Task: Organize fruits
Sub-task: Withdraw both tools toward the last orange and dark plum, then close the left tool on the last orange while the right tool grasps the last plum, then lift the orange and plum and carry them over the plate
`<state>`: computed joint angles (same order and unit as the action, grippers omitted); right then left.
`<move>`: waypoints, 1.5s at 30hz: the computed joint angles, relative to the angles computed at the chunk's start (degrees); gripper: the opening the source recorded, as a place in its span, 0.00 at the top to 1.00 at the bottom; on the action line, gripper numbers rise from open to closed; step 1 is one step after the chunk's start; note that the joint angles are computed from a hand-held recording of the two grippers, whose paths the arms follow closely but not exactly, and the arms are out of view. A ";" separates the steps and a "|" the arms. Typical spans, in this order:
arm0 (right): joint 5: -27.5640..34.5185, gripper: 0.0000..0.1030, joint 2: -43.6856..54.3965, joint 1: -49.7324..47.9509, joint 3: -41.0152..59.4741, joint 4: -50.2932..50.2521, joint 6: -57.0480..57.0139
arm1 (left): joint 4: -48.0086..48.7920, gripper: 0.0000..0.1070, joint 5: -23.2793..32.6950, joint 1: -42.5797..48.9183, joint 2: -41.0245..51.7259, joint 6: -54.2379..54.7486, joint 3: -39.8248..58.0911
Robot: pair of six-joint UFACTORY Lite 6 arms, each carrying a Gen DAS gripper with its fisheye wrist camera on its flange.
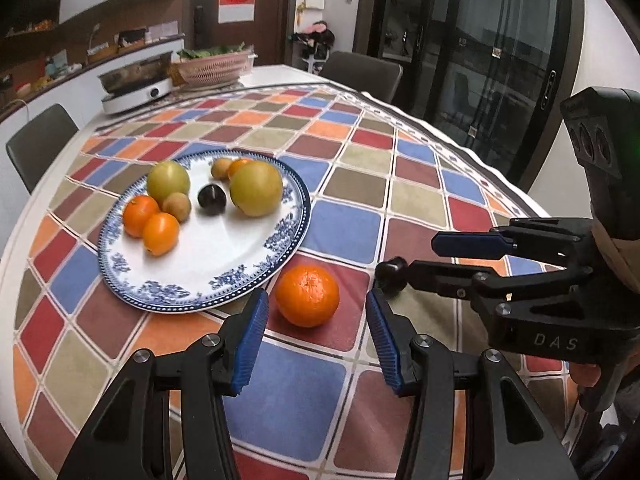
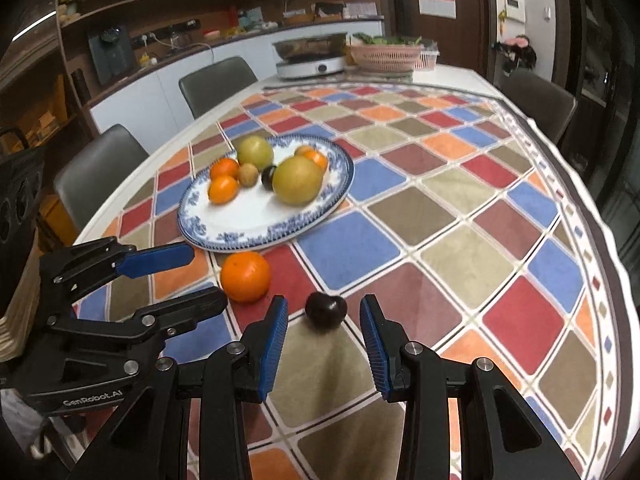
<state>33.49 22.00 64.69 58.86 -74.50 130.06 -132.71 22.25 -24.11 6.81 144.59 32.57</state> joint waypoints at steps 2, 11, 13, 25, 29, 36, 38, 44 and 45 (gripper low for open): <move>-1.94 0.63 0.97 -1.15 -0.07 -1.15 0.95 | 1.02 0.54 0.52 0.27 2.26 -0.60 1.48; -7.06 0.64 4.25 -4.36 0.25 -5.74 4.49 | 1.72 0.60 -0.42 -0.20 9.35 -0.90 7.25; -7.59 0.65 4.94 -4.88 0.54 -6.10 4.62 | 1.97 0.60 -0.70 -0.29 9.78 -1.33 7.77; -10.82 0.72 6.28 -6.88 0.76 -14.51 12.05 | 1.85 0.62 -1.37 -0.95 12.42 -2.82 10.14; -10.73 0.73 5.61 -6.83 -0.20 -16.17 14.82 | 0.93 0.62 -1.29 -1.05 11.70 -2.59 9.39; -8.49 0.73 3.22 -4.94 -1.44 -14.61 14.60 | -1.65 0.62 -1.42 -0.96 3.88 -1.53 3.98; -7.37 0.73 2.19 -3.96 -1.46 -13.30 13.51 | -3.28 0.62 -1.95 -1.01 0.78 -0.57 2.09; -2.76 0.73 -1.07 -0.73 -1.10 -8.37 8.79 | -1.88 0.62 -3.26 -0.37 -9.17 -3.62 -3.16; -2.03 0.73 -1.60 -0.20 -1.06 -7.80 8.27 | -1.31 0.62 -3.61 -0.31 -10.87 -4.35 -4.04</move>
